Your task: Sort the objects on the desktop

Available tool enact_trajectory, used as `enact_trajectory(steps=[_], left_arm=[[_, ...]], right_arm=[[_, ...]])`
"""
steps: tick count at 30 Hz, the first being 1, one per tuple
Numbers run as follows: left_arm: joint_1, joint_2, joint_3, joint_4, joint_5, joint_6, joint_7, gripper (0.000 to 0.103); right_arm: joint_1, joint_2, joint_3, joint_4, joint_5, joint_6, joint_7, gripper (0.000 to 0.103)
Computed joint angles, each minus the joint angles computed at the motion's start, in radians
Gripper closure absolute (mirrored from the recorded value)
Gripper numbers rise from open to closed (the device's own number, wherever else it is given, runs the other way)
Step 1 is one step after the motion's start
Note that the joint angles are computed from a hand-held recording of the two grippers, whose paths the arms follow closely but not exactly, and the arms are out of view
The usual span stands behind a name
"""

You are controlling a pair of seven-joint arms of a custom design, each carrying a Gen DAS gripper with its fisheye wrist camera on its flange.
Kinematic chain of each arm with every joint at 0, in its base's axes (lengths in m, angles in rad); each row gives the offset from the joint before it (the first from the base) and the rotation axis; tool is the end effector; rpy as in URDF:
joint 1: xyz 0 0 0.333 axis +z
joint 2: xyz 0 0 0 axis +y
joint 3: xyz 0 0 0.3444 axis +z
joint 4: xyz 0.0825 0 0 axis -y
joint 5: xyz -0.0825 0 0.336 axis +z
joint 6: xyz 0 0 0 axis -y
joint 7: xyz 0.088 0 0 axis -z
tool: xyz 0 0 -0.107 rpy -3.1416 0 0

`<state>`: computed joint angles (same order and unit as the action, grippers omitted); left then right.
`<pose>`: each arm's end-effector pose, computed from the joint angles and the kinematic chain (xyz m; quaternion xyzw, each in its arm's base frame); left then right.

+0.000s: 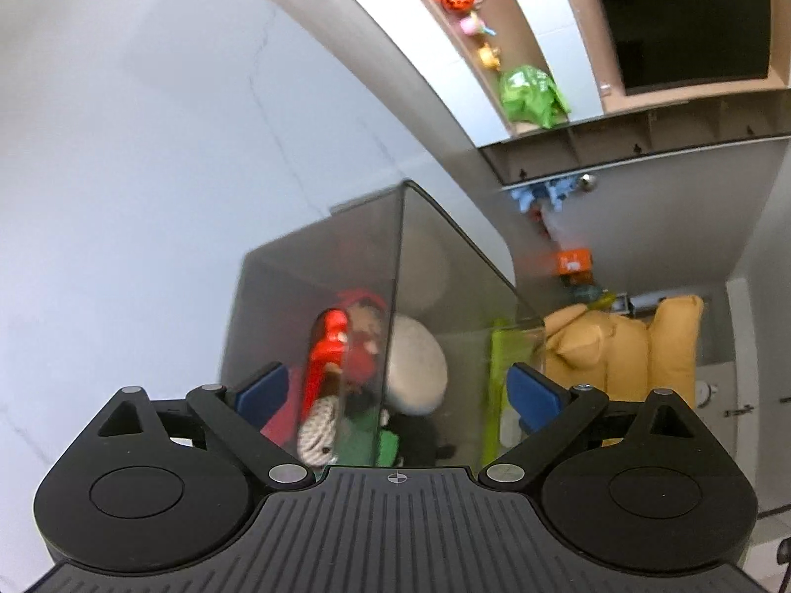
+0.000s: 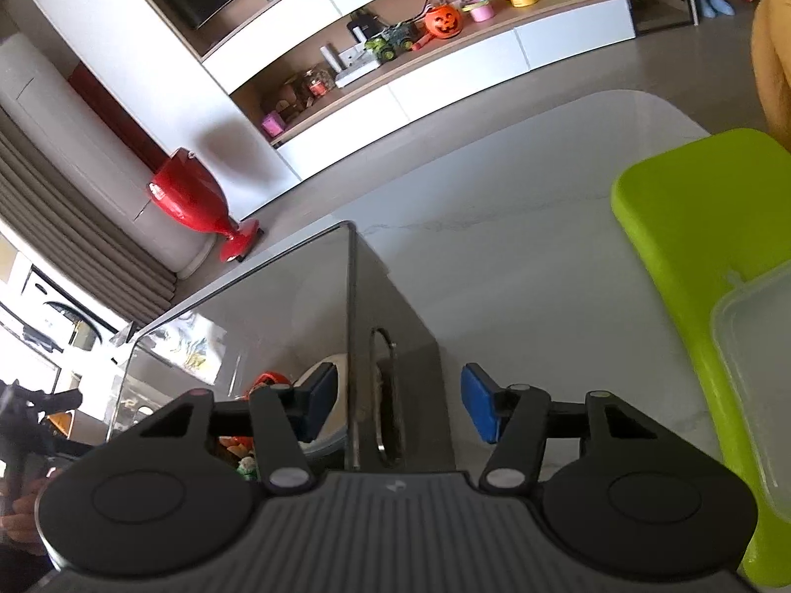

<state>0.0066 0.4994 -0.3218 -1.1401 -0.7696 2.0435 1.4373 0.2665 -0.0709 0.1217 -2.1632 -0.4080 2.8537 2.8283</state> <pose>0.6710 -0.1855 0.6245 0.6569 -0.5898 0.3931 0.2573 0.4778 0.2206 0.5655 -0.4629 0.7983 -0.1158 0.3675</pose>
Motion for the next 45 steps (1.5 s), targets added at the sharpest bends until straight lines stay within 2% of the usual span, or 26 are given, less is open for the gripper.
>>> enact_trajectory(steps=[6, 7, 8, 9, 10, 11, 13, 15, 19, 26, 31, 32, 33, 34, 35, 36, 38, 39, 41, 43, 45], left_arm=[[-0.052, 0.051, -0.005, 0.076, 0.055, 0.015, -0.058, 0.006], [-0.064, 0.048, 0.003, 0.078, 0.081, 0.020, -0.075, 0.011], [-0.085, 0.038, 0.023, 0.081, 0.135, 0.020, -0.100, 0.031], [-0.110, 0.033, 0.046, 0.097, 0.207, 0.007, -0.125, 0.043], [-0.141, 0.033, 0.070, 0.125, 0.296, -0.017, -0.144, 0.063], [-0.157, 0.021, 0.079, 0.119, 0.346, -0.021, -0.152, 0.072], [-0.151, -0.025, 0.073, 0.054, 0.359, -0.001, -0.157, 0.072], [-0.152, -0.090, 0.069, -0.038, 0.371, 0.043, -0.145, 0.072], [-0.180, -0.206, 0.066, -0.201, 0.411, 0.116, -0.108, 0.067], [-0.189, -0.344, 0.061, -0.364, 0.321, 0.102, -0.039, 0.067], [-0.230, -0.344, 0.072, -0.329, 0.423, 0.067, -0.061, 0.067], [-0.235, -0.343, 0.076, -0.313, 0.448, 0.056, -0.076, 0.067], [-0.241, -0.341, 0.078, -0.296, 0.474, 0.043, -0.091, 0.066], [-0.247, -0.346, 0.081, -0.282, 0.506, 0.035, -0.103, 0.057], [-0.250, -0.368, 0.085, -0.283, 0.542, 0.038, -0.106, 0.041], [-0.250, -0.394, 0.089, -0.291, 0.571, 0.046, -0.101, 0.034], [-0.259, -0.425, 0.087, -0.279, 0.626, 0.060, -0.089, 0.009], [-0.263, -0.436, 0.082, -0.270, 0.632, 0.063, -0.067, 0.007], [-0.274, -0.449, 0.071, -0.248, 0.618, 0.053, -0.016, 0.004], [-0.287, -0.447, 0.061, -0.222, 0.605, 0.011, 0.024, 0.004], [-0.303, -0.453, 0.054, -0.228, 0.637, -0.016, 0.060, 0.004]], right_arm=[[0.026, 0.057, -0.005, 0.056, -0.012, -0.034, -0.001, 0.048], [0.031, 0.063, -0.009, 0.059, -0.005, -0.032, -0.007, 0.052], [0.036, 0.070, -0.013, 0.061, 0.008, -0.031, -0.017, 0.056], [0.040, 0.076, -0.017, 0.064, 0.037, -0.032, -0.042, 0.072], [0.045, 0.080, -0.019, 0.068, 0.063, -0.039, -0.072, 0.080], [0.049, 0.080, -0.020, 0.072, 0.081, -0.048, -0.100, 0.082], [0.059, 0.070, -0.020, 0.073, 0.099, -0.067, -0.145, 0.090], [0.069, 0.056, -0.012, 0.081, 0.113, -0.120, -0.173, 0.091], [0.087, -0.008, 0.004, 0.034, 0.161, -0.169, -0.242, 0.091], [0.099, -0.144, 0.039, -0.060, 0.219, -0.271, -0.302, 0.091], [0.083, -0.183, 0.068, -0.078, 0.203, -0.296, -0.319, 0.090], [0.078, -0.181, 0.075, -0.069, 0.189, -0.309, -0.319, 0.087], [0.073, -0.180, 0.082, -0.048, 0.170, -0.344, -0.322, 0.076], [0.070, -0.178, 0.090, -0.022, 0.146, -0.390, -0.328, 0.060], [0.066, -0.187, 0.100, -0.003, 0.112, -0.440, -0.330, 0.055], [0.061, -0.198, 0.117, 0.020, 0.060, -0.487, -0.328, 0.051], [0.056, -0.206, 0.154, 0.080, -0.053, -0.575, -0.332, 0.050], [0.060, -0.206, 0.167, 0.108, -0.099, -0.599, -0.340, 0.049], [0.084, -0.187, 0.160, 0.159, -0.116, -0.570, -0.391, 0.039], [0.128, -0.124, 0.127, 0.225, -0.030, -0.522, -0.518, 0.024], [0.177, -0.023, 0.095, 0.320, 0.125, -0.522, -0.713, 0.024]])
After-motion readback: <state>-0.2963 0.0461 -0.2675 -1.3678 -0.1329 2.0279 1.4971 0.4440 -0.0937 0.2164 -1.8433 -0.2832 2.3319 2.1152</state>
